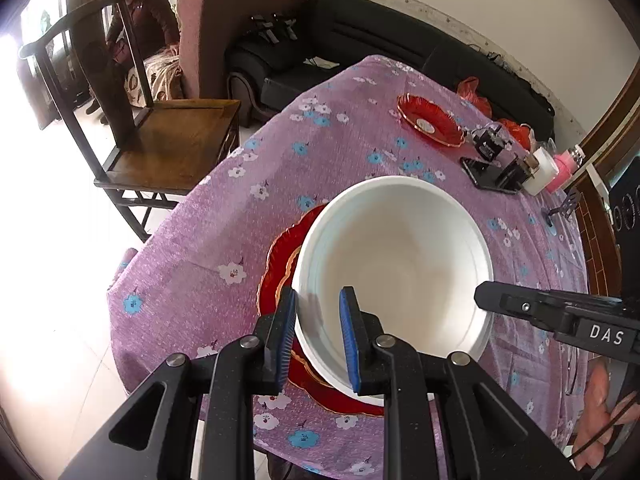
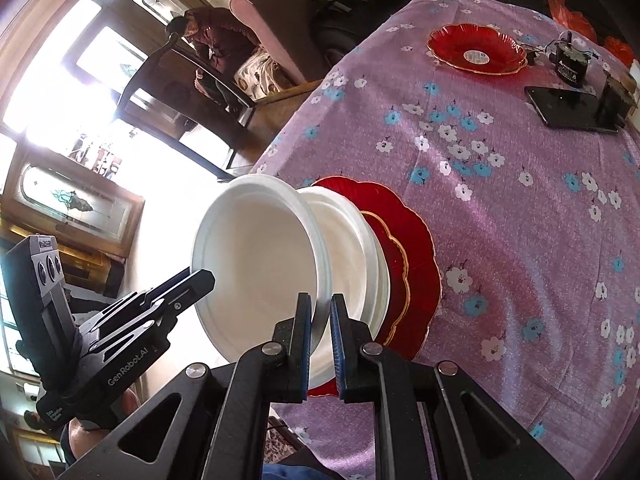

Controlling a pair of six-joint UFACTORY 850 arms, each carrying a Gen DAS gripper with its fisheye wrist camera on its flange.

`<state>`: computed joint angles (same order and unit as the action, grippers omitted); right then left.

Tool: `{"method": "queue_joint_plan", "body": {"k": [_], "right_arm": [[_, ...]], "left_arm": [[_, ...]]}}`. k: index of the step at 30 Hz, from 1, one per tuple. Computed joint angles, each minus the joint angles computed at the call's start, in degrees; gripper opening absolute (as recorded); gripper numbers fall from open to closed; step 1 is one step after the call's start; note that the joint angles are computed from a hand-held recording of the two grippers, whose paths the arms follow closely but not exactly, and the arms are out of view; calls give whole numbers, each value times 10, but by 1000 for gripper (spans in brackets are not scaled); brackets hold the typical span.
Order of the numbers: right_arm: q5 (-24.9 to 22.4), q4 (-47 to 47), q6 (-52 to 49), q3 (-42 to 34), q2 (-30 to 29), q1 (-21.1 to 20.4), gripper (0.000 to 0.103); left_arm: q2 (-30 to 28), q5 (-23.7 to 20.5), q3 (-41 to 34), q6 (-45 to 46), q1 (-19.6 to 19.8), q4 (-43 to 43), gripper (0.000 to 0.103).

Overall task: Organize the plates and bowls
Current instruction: 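Lower the white bowl into the stacked bowls on the red plates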

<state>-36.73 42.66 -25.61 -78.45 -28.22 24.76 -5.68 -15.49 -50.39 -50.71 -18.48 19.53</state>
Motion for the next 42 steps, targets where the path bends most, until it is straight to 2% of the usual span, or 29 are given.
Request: {"method": "queue_joint_plan", "body": {"k": [20,36,42], "right_arm": [[-3,-40,36,-16,-19,7,12],[2,-76,60,-25,-26,14,13],[-4,-72,55,-28,-28,13,14]], "left_arm": [[-20,3,-4,38,5,-42,20],[-25,-1,-5,6,2,-5,20],[-24,-2,-6,-3,-1,2,27]]}}
